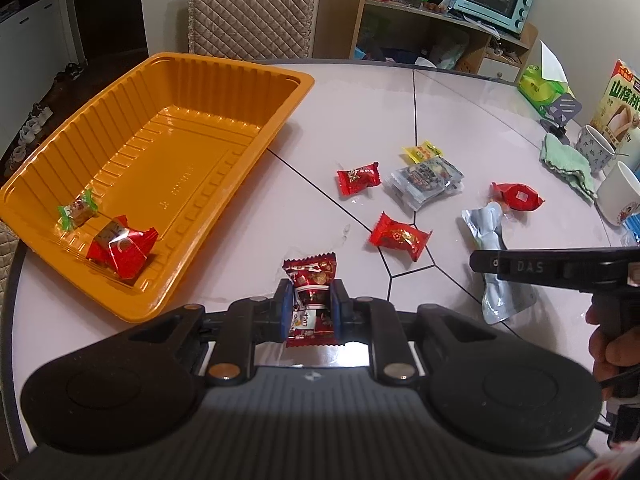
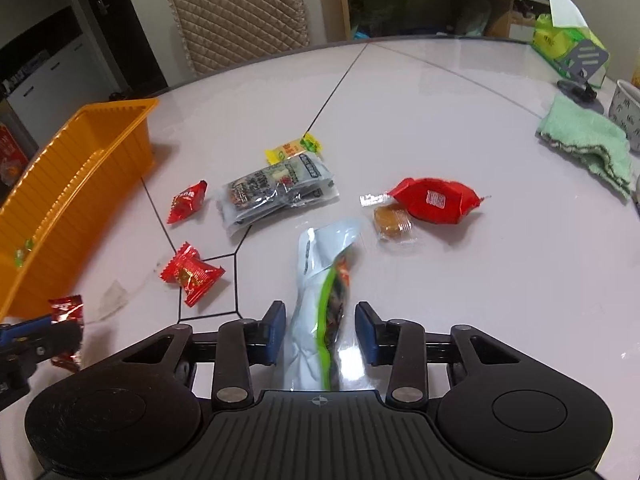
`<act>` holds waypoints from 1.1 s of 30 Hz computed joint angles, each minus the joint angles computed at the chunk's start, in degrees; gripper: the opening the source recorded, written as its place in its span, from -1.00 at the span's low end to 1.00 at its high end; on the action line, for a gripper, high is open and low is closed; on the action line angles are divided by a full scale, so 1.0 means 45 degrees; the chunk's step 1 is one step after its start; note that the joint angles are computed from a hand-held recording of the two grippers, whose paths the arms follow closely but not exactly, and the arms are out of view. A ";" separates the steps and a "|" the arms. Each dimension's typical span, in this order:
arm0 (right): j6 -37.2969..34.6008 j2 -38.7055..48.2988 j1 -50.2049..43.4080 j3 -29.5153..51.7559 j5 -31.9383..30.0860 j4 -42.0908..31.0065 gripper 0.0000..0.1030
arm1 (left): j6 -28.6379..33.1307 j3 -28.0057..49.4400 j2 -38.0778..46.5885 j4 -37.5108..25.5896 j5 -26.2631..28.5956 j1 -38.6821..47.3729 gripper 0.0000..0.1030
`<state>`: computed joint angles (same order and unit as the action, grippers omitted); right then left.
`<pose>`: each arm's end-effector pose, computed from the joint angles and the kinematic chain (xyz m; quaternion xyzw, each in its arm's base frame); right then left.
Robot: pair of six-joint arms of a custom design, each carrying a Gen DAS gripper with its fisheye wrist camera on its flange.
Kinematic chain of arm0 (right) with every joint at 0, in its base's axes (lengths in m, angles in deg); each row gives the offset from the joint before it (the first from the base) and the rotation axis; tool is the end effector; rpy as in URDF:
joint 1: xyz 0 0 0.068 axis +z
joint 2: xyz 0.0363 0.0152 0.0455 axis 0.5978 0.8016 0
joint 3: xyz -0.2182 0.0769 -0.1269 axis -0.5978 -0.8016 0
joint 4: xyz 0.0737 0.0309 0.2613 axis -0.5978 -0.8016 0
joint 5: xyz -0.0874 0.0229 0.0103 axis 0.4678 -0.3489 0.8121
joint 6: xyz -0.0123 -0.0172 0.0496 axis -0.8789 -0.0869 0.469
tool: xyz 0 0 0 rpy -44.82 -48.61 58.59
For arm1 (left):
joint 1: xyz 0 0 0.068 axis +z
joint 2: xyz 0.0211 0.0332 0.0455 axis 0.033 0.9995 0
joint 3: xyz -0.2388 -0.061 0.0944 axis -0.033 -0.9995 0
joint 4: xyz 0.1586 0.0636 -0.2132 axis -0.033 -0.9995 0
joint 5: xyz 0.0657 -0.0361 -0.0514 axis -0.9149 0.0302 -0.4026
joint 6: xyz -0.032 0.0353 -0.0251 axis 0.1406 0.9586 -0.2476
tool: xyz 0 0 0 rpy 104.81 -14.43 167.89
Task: Organize snacks
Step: 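Grasp the green-and-silver snack bag with the right tool while the left tool holds its candy, then carry both snacks over the orange tray and open both tools to release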
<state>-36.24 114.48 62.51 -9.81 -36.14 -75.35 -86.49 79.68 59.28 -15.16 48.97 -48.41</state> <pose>0.2264 0.1092 0.0962 -0.0576 0.9529 0.1100 0.2768 0.1730 -0.1847 0.1271 -0.0279 0.9458 -0.0431 0.3206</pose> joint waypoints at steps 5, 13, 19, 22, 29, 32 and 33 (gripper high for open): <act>-0.0427 0.0050 0.0115 0.0080 -0.0078 -0.0058 -0.51 | 0.0060 -0.0045 -0.0235 -0.0063 -0.0020 -0.0044 -0.66; -0.0103 -0.1833 -0.0213 -0.0259 -0.1376 -0.1045 -0.53 | 0.0210 -0.0076 -0.0910 -0.0305 -0.0086 -0.0152 -0.66; 0.0477 -0.3033 0.0186 0.0359 -0.2144 -0.2423 -0.52 | 0.0323 -0.0006 -0.2038 -0.1130 -0.0120 -0.0062 -0.66; 0.0761 -0.3035 0.0689 0.0918 -0.2355 -0.2767 -0.52 | 0.0458 -0.0027 -0.2792 -0.1710 -0.0236 0.0149 -0.66; 0.1601 -0.2026 0.1971 0.2388 -0.2860 -0.2470 -0.52 | 0.0945 -0.0509 -0.4892 -0.2891 -0.0299 0.1346 -0.66; 0.1859 -0.1205 0.2552 0.3124 -0.2921 -0.2083 -0.52 | 0.1407 -0.0723 -0.5604 -0.3272 -0.0254 0.2137 -0.66; 0.1909 -0.0888 0.2690 0.3390 -0.2981 -0.1959 -0.52 | 0.1600 -0.0803 -0.5807 -0.3339 -0.0192 0.2441 -0.66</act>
<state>-27.65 110.48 74.62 5.45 -49.56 -84.16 -79.28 76.06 33.15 -30.19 48.10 -37.43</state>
